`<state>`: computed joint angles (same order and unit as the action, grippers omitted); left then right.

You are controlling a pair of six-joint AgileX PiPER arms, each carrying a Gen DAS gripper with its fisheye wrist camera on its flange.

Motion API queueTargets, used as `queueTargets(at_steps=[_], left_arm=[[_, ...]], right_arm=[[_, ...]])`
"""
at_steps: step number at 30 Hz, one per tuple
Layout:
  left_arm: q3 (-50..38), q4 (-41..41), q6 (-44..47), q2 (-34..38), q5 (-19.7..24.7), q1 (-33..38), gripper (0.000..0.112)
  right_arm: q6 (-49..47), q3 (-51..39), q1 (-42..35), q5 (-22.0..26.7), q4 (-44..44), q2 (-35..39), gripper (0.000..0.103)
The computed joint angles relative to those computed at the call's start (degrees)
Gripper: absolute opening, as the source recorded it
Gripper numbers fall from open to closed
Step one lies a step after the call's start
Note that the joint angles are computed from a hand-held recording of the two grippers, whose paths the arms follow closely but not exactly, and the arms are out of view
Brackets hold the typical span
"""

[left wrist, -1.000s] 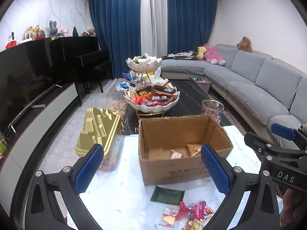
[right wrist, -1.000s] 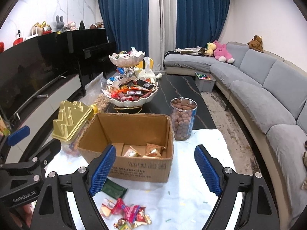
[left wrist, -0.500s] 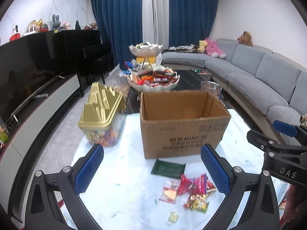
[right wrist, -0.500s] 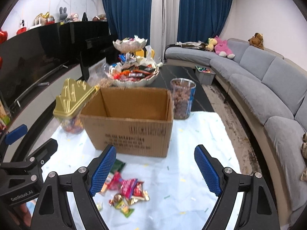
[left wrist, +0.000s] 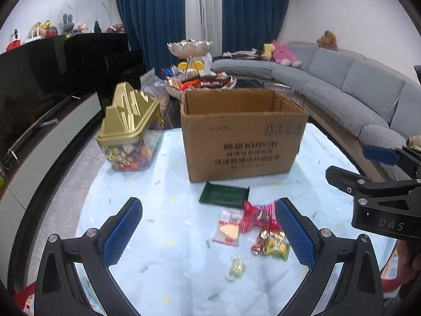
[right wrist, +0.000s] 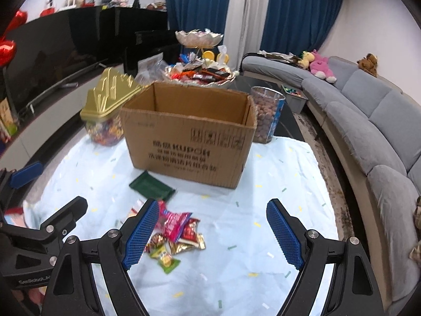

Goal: Organize snacks
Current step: 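Move both tools back toward the remaining snacks on the table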

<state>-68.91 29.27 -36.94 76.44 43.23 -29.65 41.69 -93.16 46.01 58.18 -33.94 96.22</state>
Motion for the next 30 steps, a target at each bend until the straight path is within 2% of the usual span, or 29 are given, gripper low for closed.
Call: queueTargets(at_steps=[8,20,30], left_arm=[[2.6,-2.0,0.9,1.0,-1.1,0.6,0.101],[6.1,-6.1,4.9,3.3,-2.2,0.2,0.091],[8.2,-8.0,9.3,6.0,-3.0,-0.7,0.072]], right_arm=[[-3.3,1.8,-1.0,-1.8,4.4,1.2,0.083],[-7.6,4.7,-2.8,-4.6,10.2,3.2,0.07],[-15.1,7.8,-2.6,-8.4,14.8,4.0,0.055]])
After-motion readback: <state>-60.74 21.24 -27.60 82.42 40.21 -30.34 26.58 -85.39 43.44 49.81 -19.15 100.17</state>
